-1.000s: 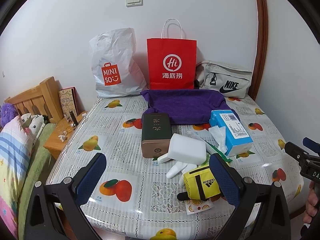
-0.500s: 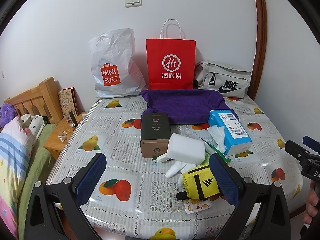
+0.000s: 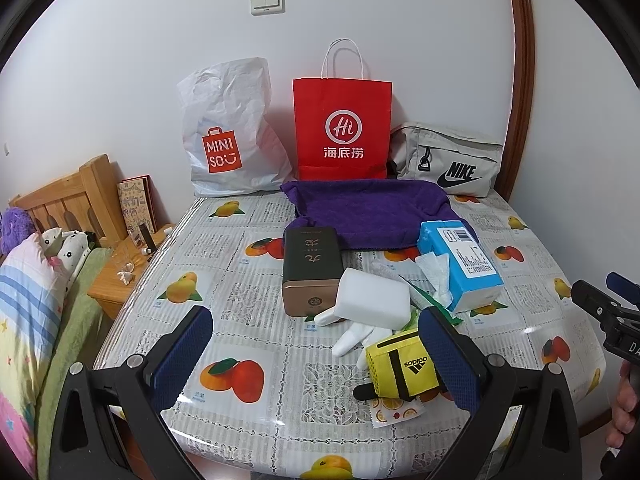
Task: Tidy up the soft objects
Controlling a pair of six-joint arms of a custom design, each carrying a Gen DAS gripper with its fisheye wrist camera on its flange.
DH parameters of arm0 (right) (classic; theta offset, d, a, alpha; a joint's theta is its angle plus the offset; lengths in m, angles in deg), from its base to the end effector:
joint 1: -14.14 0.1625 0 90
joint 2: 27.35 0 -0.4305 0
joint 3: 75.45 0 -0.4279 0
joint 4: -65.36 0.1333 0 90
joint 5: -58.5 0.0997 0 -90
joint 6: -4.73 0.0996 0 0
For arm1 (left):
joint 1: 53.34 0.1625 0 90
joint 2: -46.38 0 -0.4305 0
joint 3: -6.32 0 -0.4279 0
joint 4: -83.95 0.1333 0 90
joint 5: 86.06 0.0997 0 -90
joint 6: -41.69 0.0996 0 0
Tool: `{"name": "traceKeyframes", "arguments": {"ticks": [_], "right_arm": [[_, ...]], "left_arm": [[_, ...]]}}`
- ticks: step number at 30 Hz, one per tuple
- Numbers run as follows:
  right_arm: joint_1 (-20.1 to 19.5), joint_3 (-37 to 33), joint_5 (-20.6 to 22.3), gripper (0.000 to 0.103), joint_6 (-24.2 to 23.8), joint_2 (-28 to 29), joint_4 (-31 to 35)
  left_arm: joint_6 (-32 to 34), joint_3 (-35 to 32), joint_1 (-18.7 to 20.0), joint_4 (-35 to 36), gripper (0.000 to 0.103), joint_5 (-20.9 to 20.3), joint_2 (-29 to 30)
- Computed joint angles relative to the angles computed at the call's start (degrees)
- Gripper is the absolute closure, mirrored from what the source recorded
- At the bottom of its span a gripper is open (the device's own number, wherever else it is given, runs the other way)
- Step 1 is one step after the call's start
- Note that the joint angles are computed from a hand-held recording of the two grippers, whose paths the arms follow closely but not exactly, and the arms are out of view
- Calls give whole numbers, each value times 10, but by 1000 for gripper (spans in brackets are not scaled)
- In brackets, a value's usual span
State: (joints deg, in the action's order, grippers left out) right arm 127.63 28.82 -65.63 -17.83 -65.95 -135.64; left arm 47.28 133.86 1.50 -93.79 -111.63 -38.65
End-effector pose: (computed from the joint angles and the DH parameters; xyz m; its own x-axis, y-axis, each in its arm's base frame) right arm 0.3267 -0.5574 0.0541 -0.7404 -0.2141 0.6371 -0.6110 0.6092 -0.5054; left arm -0.0787 -0.4992 0.3427 -0.6787 -0.2176 -0.7014 0.4739 0.5998 -0.6447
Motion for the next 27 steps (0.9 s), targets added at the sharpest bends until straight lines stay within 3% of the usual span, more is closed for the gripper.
{"name": "traceKeyframes", "arguments": {"ticks": [21, 27], "right_arm": [[0, -1, 9, 0, -3, 8, -1], [-13, -1, 28, 0, 6, 17, 12]], "left_arm": [[-7, -5, -1, 25, 0, -2, -4], [-9, -18, 24, 35, 0, -14, 10]]}}
